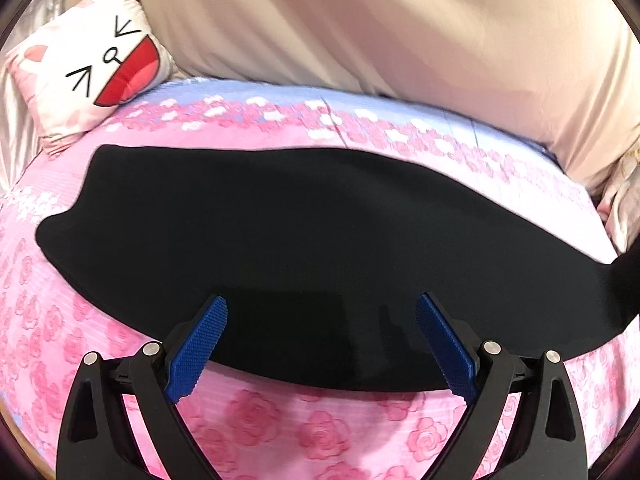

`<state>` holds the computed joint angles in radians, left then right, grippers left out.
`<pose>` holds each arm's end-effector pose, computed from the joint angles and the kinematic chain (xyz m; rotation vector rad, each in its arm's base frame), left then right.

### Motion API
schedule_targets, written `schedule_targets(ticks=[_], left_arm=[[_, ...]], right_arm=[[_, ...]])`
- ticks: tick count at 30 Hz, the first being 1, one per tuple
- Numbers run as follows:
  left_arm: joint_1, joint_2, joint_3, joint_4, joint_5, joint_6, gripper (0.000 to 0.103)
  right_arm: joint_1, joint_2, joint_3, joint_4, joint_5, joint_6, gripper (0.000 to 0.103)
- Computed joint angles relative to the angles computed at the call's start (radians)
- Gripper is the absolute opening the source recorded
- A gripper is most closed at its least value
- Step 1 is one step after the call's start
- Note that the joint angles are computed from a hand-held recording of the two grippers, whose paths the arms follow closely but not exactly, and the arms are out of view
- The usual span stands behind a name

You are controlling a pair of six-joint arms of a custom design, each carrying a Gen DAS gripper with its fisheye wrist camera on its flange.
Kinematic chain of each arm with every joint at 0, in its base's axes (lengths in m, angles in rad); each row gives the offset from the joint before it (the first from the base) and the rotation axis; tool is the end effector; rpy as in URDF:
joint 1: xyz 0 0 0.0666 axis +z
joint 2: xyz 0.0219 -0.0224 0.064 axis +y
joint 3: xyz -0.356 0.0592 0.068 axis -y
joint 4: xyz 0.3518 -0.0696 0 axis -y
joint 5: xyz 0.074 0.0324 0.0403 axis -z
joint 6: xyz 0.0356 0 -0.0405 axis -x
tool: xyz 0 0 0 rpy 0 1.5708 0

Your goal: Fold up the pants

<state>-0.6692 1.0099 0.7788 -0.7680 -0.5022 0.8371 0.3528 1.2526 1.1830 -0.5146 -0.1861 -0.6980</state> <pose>0.2373 -0.1663 0.2991 -0.3804 2.3696 -0.0332 0.3890 0.1498 0.4053 0.2756 2.2393 0.7896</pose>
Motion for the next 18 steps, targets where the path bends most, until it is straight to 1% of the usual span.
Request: schedule_targets(ticks=[3, 8, 11, 12, 14, 16, 18], left_arm=[[0.016, -0.054, -0.029, 0.003, -0.005, 0.003, 0.094], [0.066, -0.170, -0.074, -0.051, -0.004, 0.011, 0.094], [0.093, -0.245, -0.100, -0.097, -0.023, 0.007, 0.094], [0.109, -0.274, -0.110, -0.112, -0.024, 0.003, 0.094], [0.142, -0.311, -0.126, -0.120, -0.008, -0.016, 0.094], [0.182, -0.341, -0.144, -0.122, 0.025, -0.043, 0.094], [0.212, -0.366, -0.162, -0.116, 0.040, -0.058, 0.094]], right_arm=[[0.124, 0.132, 0.166, -0.019, -0.020, 0.043, 0.017], [0.301, 0.380, 0.433, -0.092, -0.034, 0.124, 0.017], [0.380, 0.484, 0.542, -0.149, -0.013, 0.157, 0.017], [0.407, 0.530, 0.589, -0.180, -0.005, 0.173, 0.017], [0.449, 0.617, 0.690, -0.253, 0.028, 0.212, 0.017], [0.484, 0.679, 0.755, -0.308, 0.049, 0.233, 0.017], [0.507, 0.729, 0.809, -0.359, 0.092, 0.260, 0.017]])
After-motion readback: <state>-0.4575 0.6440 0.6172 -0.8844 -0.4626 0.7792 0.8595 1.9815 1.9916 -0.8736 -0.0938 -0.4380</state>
